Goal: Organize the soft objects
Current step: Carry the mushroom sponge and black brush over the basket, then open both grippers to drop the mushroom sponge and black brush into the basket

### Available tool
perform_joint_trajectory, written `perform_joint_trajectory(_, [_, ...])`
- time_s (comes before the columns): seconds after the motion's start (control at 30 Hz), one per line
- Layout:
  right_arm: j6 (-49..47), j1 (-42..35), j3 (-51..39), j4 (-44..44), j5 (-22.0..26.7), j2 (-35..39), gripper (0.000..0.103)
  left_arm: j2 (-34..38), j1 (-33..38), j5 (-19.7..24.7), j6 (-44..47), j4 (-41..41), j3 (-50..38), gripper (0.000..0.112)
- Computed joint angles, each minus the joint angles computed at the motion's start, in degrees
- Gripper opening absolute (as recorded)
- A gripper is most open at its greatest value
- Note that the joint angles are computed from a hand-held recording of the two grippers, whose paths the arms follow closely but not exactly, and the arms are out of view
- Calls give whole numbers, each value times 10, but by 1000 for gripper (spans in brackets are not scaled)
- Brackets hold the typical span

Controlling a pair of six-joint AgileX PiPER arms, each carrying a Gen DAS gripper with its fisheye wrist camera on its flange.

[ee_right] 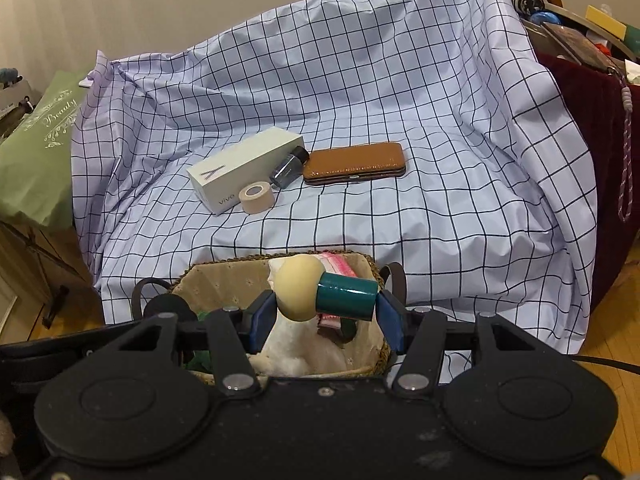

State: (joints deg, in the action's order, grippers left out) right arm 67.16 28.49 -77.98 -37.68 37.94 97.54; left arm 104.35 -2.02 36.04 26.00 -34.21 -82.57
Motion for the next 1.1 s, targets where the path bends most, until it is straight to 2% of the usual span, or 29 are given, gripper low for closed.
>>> perform_joint_trajectory(0.17, [-2, -1, -5, 4, 6, 2, 54, -7, -5, -19, -4, 7, 10, 39])
perform_joint_trajectory(0.23, [-2, -2, -5, 5, 7, 3, 54, -11, -7, -31, -4, 10, 16, 48])
perform_joint_trajectory(0.3, [-2, -2, -7, 5, 9, 3, 54, -17, -9, -45, -6, 13, 24, 52])
perform_joint_trajectory(1.1, [12, 7, -14, -12, 24, 9, 55, -26, -14, -65, -25, 36, 38, 55])
